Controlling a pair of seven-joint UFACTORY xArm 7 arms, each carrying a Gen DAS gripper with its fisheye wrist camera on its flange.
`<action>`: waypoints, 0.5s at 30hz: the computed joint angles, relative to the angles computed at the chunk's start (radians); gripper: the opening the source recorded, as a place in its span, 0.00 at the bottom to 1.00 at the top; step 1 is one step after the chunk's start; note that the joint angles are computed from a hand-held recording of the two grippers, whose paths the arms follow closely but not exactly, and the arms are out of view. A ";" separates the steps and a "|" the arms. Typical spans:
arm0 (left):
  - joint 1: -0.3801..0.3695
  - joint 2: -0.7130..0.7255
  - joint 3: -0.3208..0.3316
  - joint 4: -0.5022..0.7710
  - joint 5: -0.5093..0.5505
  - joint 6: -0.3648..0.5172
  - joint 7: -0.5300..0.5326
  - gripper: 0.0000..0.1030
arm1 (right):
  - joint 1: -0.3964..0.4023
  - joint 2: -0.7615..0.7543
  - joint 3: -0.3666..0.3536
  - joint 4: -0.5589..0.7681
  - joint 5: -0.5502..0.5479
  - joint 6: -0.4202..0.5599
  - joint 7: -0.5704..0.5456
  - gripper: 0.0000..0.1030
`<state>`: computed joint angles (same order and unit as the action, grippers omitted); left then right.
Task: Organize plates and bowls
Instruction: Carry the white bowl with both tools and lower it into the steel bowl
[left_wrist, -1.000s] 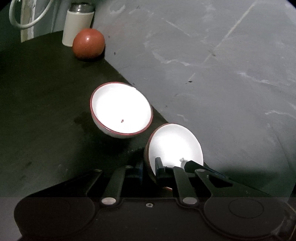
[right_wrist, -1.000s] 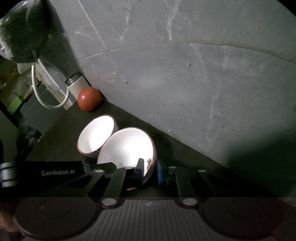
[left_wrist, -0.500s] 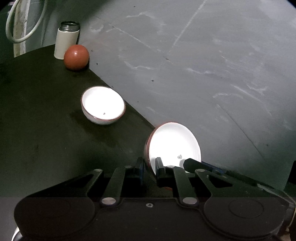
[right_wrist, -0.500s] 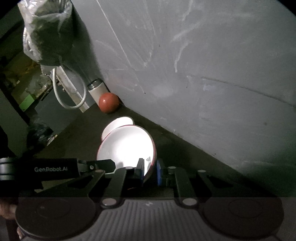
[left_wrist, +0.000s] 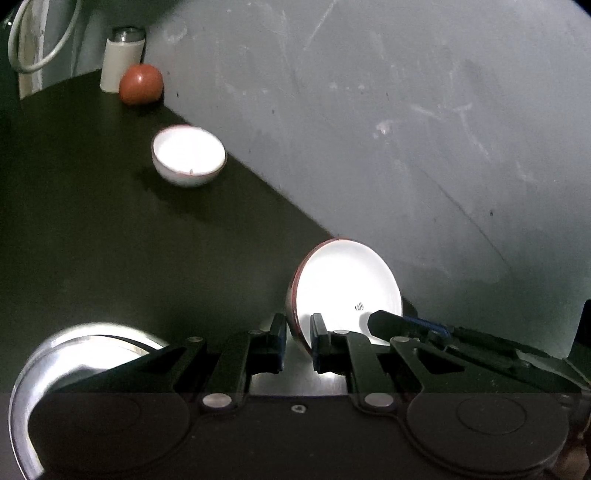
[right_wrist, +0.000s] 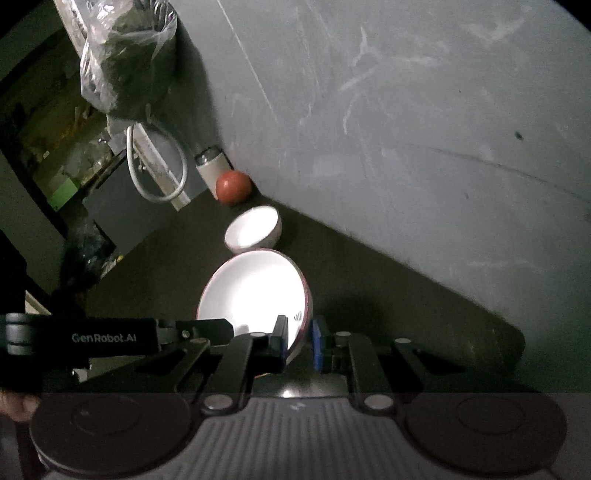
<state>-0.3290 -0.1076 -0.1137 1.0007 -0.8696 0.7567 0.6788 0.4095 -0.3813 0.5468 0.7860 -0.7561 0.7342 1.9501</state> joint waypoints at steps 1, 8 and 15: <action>0.001 -0.006 0.001 -0.008 0.005 0.009 -0.003 0.13 | 0.010 -0.006 0.003 -0.006 0.013 0.005 0.001 0.14; 0.003 -0.024 0.007 -0.037 0.033 0.046 -0.016 0.13 | 0.045 -0.024 0.009 -0.039 0.088 -0.007 0.006 0.15; 0.009 -0.019 0.009 -0.038 0.062 0.067 -0.039 0.13 | 0.045 -0.013 0.014 -0.040 0.115 -0.022 -0.012 0.15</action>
<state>-0.3200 -0.1261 -0.1052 0.9627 -0.8072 0.8235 0.6402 0.4549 -0.3946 0.5606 0.7461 -0.6410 0.7123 1.9381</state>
